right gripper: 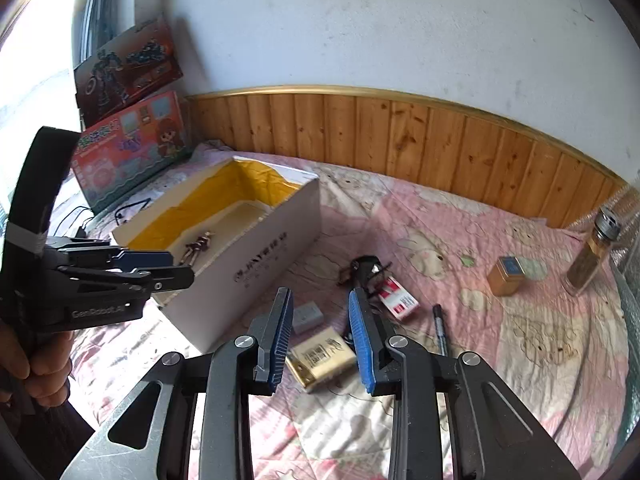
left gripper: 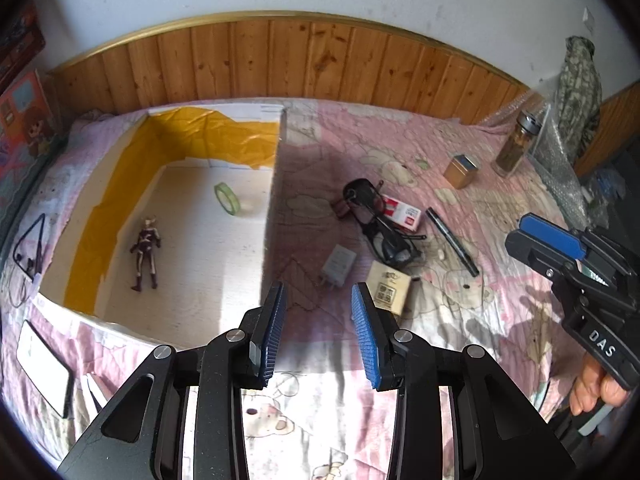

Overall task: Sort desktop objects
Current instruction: 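Grasp the Breeze tissue pack with the left gripper while the right grasps the black marker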

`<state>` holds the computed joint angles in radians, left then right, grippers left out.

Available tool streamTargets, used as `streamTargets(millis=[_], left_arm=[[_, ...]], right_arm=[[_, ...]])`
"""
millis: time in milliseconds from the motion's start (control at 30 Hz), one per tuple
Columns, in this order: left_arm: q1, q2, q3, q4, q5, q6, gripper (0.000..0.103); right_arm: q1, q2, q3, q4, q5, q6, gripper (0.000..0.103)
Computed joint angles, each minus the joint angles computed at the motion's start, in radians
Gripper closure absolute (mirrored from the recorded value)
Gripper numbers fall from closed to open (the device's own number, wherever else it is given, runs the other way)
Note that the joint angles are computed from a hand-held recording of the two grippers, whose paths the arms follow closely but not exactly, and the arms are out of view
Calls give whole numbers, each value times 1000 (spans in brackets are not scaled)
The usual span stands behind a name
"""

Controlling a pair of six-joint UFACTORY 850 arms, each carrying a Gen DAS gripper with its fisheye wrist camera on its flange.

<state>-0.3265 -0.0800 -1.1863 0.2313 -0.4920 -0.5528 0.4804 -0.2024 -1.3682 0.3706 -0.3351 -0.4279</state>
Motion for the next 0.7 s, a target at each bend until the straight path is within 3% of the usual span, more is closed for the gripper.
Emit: streamTargets(millis=[200,333,400,467,700], left_arm=[[-65,-95,-52,-23,-19,68,63],[-78,-159,-90,-38,-28,98,63],[-75,-191,-108,-57,-29,114,62],[-69,-227,-132,-95,-35,149,59],[-61,-321,-183,-100,-68,156,57]], right_arm=[[-75,-50,14,-234,-82,270,72],[-115,-89,13,-225,-124,275,69],[-127,-107,8,-219,-127,273,57],[-133,-128,-6,-211,-127,269,53],[-123,-279,-142,-327,-183,314,53]])
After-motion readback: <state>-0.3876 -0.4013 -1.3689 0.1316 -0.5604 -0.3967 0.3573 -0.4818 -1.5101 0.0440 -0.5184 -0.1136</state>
